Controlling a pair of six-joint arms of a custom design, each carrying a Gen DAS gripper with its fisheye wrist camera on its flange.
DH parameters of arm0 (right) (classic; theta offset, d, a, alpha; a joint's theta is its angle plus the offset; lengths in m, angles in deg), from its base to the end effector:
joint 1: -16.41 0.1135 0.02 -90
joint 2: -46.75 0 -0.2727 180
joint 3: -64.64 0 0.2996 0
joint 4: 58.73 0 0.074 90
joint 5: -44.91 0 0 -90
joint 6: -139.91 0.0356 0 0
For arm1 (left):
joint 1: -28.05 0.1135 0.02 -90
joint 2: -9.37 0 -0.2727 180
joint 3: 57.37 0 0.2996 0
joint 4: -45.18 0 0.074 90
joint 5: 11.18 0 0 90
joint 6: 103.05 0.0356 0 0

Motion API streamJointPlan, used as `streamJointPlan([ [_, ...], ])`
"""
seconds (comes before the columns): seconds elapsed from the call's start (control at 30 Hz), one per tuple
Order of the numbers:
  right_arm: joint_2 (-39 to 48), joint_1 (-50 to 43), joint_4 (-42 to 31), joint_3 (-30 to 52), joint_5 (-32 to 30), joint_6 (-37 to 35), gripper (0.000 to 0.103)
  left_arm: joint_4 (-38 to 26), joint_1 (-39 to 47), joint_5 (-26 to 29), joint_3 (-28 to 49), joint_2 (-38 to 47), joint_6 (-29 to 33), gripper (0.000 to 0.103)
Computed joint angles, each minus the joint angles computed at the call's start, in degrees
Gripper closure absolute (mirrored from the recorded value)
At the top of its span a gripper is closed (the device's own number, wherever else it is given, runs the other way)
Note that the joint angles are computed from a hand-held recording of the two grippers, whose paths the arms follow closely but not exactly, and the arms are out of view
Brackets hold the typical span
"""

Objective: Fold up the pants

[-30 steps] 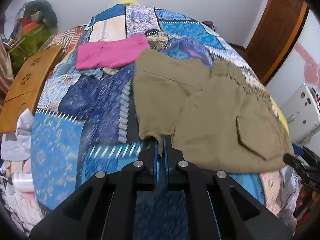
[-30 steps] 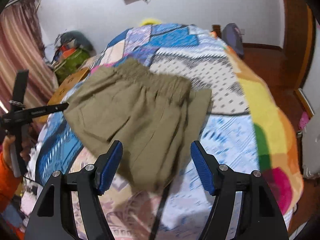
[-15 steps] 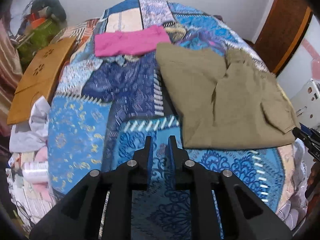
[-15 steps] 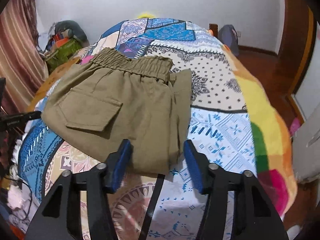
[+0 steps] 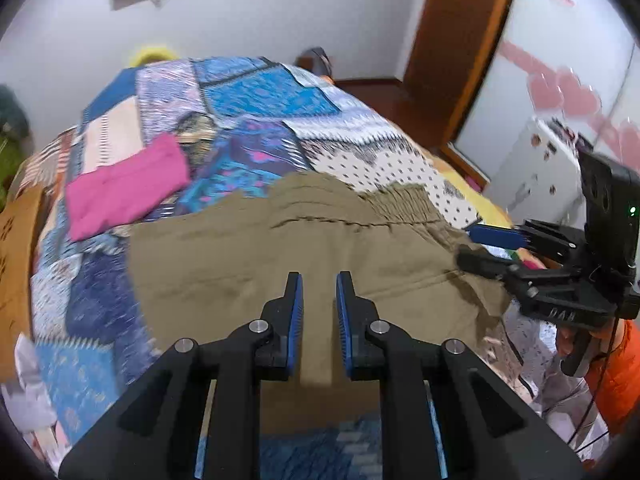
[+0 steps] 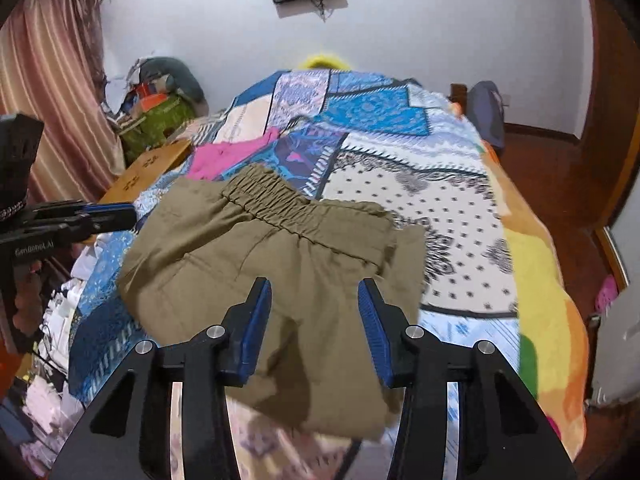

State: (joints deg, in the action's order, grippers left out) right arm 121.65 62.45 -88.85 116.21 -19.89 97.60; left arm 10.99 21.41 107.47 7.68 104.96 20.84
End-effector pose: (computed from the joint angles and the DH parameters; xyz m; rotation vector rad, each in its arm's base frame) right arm 0.2104 0.1963 0.1728 0.2107 2.3857 0.2106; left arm 0.3452 -0.0574 0.1375 1.0230 2.3482 -0.4996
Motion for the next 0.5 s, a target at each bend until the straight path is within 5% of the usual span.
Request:
streamJointPlan([
  [0.17,7.4,-3.5,5.6,0.4,-5.9,-1.7,0.062,4.4,-4.0,-5.2,2.1,7.9,-2.2,0.087],
  [0.27,6.1,-4.3,8.0,-2.4,-6.6,-1.2,0.064,4.7,-2.9,-3.4,3.7,11.2,-1.5,0.088],
  [0.5,3.7,-4.5,5.8,-2.5,-7.9,-2.0,0.061,4.3,-2.3,-3.4,2.6,8.6,-0.4,0.088],
])
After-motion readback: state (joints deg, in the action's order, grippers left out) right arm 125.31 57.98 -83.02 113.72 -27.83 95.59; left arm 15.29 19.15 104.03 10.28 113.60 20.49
